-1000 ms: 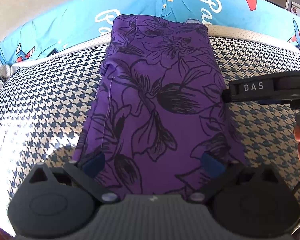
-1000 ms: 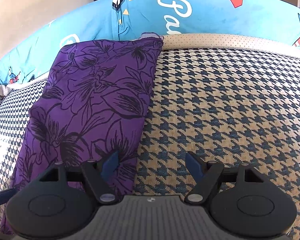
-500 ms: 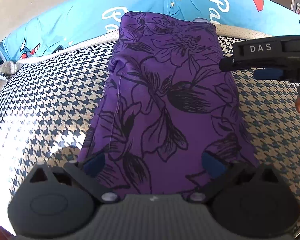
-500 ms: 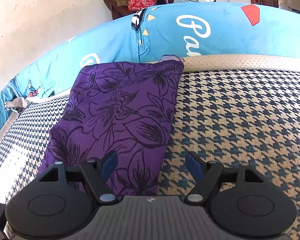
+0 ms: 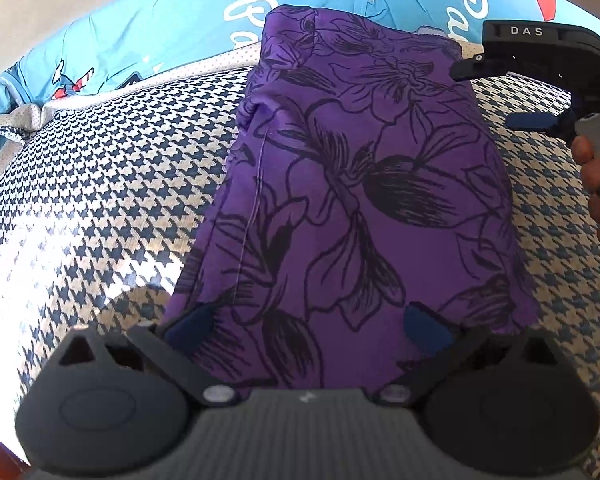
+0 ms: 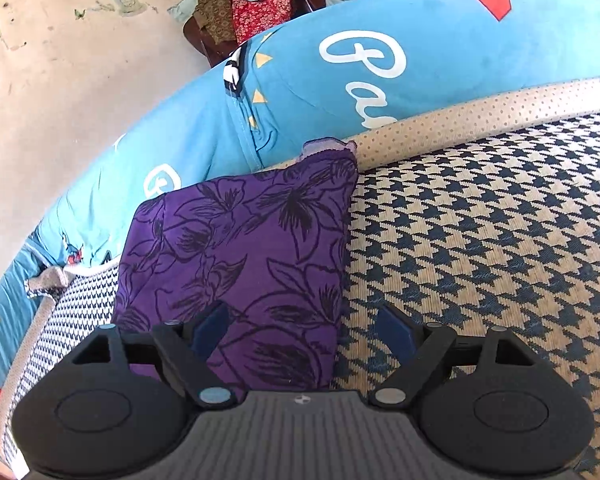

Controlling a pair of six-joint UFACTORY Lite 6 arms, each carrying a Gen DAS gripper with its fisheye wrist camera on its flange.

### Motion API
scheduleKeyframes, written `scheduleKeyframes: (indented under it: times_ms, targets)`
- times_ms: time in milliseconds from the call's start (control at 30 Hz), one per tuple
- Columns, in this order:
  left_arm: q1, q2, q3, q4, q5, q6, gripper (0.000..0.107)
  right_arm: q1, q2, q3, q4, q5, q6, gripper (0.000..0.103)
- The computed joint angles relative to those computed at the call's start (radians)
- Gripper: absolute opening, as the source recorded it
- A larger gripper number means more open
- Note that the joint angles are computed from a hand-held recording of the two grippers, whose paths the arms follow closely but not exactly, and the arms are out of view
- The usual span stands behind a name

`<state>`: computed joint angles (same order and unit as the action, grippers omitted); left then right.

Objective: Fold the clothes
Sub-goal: 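Close the right gripper on the end of the blouse strip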

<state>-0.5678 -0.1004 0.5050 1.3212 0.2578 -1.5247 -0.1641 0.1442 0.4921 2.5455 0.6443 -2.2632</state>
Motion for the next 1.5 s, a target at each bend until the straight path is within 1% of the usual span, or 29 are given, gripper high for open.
scheduleKeyframes:
  times_ms: [133,233,300,367,533,600,633,700,767,800,867,900,933,967,1067,1267,1400,1500]
  targets:
    - [0.012,0.018,0.011,0.007,-0.007,-0.003,0.103,-0.077,0.139,0.093,-0.144,0.102,0.159,0.083]
    - [0.025,0.027,0.014,0.02,-0.016,-0.008,0.103,-0.098,0.22,0.148,-0.162,0.144,0.206,0.084]
    - [0.026,0.031,0.013,0.036,-0.018,-0.019,0.103,-0.105,0.258,0.171,-0.16,0.187,0.205,0.085]
    - [0.031,0.033,0.011,0.052,-0.021,-0.029,0.103,-0.094,0.275,0.195,-0.151,0.187,0.2,0.087]
    - [0.045,0.042,0.011,0.085,-0.033,-0.054,0.103,-0.05,0.338,0.252,-0.099,0.21,0.128,0.086]
    - [0.047,0.048,0.012,0.106,-0.037,-0.072,0.103,-0.038,0.375,0.284,-0.094,0.233,0.12,0.08]
    - [0.047,0.051,0.012,0.123,-0.037,-0.087,0.103,-0.034,0.395,0.304,-0.108,0.24,0.133,0.072]
    - [0.053,0.058,0.013,0.159,-0.042,-0.12,0.103,-0.018,0.422,0.328,-0.095,0.244,0.135,0.069]
    - [0.056,0.066,0.017,0.192,-0.044,-0.154,0.103,0.0,0.437,0.34,-0.059,0.244,0.115,0.056]
    - [0.057,0.07,0.018,0.207,-0.044,-0.17,0.103,0.006,0.444,0.346,-0.048,0.242,0.114,0.052]
    - [0.055,0.076,0.023,0.225,-0.038,-0.188,0.103,0.002,0.456,0.356,-0.06,0.243,0.137,0.034]
    - [0.05,0.08,0.025,0.239,-0.033,-0.203,0.103,-0.001,0.461,0.36,-0.074,0.245,0.152,0.03]
    - [0.046,0.085,0.027,0.255,-0.027,-0.219,0.103,0.0,0.459,0.359,-0.073,0.241,0.156,0.024]
    - [0.042,0.088,0.029,0.264,-0.021,-0.229,0.103,0.009,0.447,0.351,-0.052,0.231,0.145,0.022]
    - [0.036,0.095,0.035,0.305,-0.012,-0.274,0.103,0.047,0.385,0.307,0.033,0.198,0.09,0.018]
    - [0.021,0.071,0.024,0.438,-0.004,-0.387,0.103,0.083,0.214,0.192,0.183,0.121,-0.037,0.016]
    - [0.004,0.04,0.005,0.587,-0.008,-0.51,0.103,0.065,0.08,0.105,0.261,0.062,-0.12,0.016]
    - [-0.004,0.035,-0.001,0.669,-0.005,-0.567,0.103,0.031,-0.028,0.041,0.318,0.01,-0.189,0.016]
